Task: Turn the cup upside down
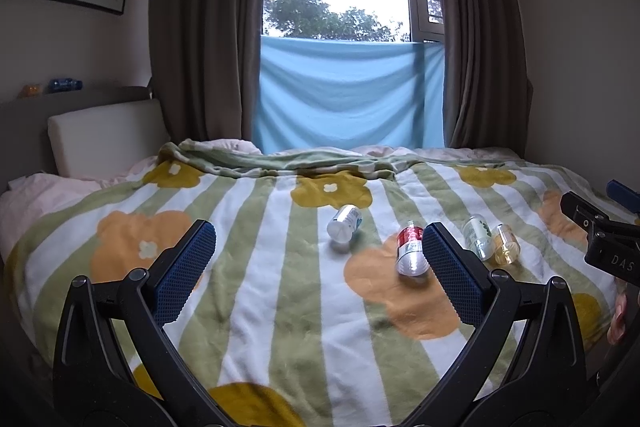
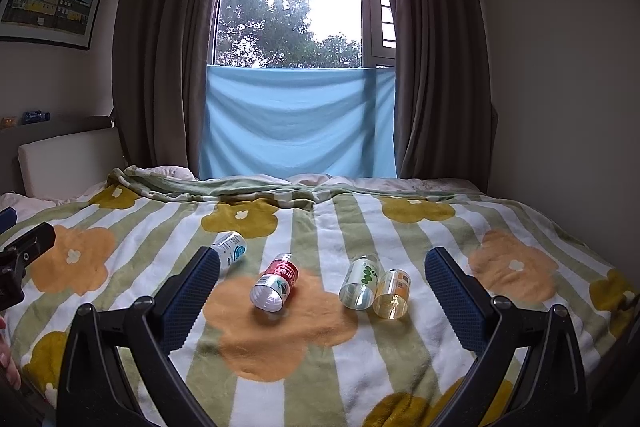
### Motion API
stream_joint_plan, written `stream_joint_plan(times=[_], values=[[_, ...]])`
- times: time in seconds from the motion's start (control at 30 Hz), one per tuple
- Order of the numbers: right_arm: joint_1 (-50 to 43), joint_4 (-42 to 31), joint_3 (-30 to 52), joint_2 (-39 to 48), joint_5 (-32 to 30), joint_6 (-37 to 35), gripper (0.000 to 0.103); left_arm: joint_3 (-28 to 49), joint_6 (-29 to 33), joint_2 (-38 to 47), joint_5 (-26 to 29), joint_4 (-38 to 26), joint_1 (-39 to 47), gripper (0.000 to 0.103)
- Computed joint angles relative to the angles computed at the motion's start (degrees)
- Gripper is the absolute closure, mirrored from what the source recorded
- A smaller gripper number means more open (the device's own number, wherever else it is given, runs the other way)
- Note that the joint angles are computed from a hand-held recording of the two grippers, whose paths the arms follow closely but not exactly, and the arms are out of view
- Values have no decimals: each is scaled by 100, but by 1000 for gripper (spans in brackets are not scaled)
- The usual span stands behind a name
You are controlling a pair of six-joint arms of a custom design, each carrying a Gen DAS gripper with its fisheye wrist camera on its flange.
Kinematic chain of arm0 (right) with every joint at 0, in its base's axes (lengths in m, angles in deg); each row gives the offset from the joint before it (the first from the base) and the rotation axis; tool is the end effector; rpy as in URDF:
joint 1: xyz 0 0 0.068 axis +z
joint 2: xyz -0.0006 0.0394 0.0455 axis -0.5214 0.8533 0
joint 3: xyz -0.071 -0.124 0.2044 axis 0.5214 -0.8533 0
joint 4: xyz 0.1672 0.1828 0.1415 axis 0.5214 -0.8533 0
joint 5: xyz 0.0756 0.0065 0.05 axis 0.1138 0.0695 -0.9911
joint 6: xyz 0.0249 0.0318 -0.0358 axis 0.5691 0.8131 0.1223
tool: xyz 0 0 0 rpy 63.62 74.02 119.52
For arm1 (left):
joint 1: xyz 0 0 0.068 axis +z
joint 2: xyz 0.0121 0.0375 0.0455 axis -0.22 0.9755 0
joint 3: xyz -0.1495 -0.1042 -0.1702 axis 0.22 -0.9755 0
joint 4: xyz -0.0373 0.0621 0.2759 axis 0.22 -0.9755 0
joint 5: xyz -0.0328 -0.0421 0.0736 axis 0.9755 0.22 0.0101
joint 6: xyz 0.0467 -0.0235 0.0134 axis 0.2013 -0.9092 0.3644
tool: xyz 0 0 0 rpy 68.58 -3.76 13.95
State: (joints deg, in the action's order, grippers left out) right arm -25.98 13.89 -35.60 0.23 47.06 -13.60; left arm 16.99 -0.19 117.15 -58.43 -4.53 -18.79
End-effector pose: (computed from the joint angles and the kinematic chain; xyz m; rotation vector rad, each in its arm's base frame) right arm 0.2748 0.0119 0.2675 0.2654 1.7866 -0.2599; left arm 0.3245 -0.0408 0.2884 0.2728 1.7968 -0.1970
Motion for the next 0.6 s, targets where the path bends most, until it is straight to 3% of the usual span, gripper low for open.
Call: stream_joint_plan(times=[0.17, 0.3, 0.43, 0.6], values=[[-165, -411, 403, 424, -39, 92, 1, 156, 31, 278, 12, -45, -18, 0], [-602, -1019, 1299, 1380, -695, 19, 0, 332, 85, 528, 85, -164, -1, 0], [-1082, -1525, 2592, 2626, -1224, 62, 1, 472, 124, 758, 116, -202, 47, 0], [-1522, -2682, 4921, 4509, -1620, 17, 0, 739, 82, 1121, 257, -336, 174, 0]])
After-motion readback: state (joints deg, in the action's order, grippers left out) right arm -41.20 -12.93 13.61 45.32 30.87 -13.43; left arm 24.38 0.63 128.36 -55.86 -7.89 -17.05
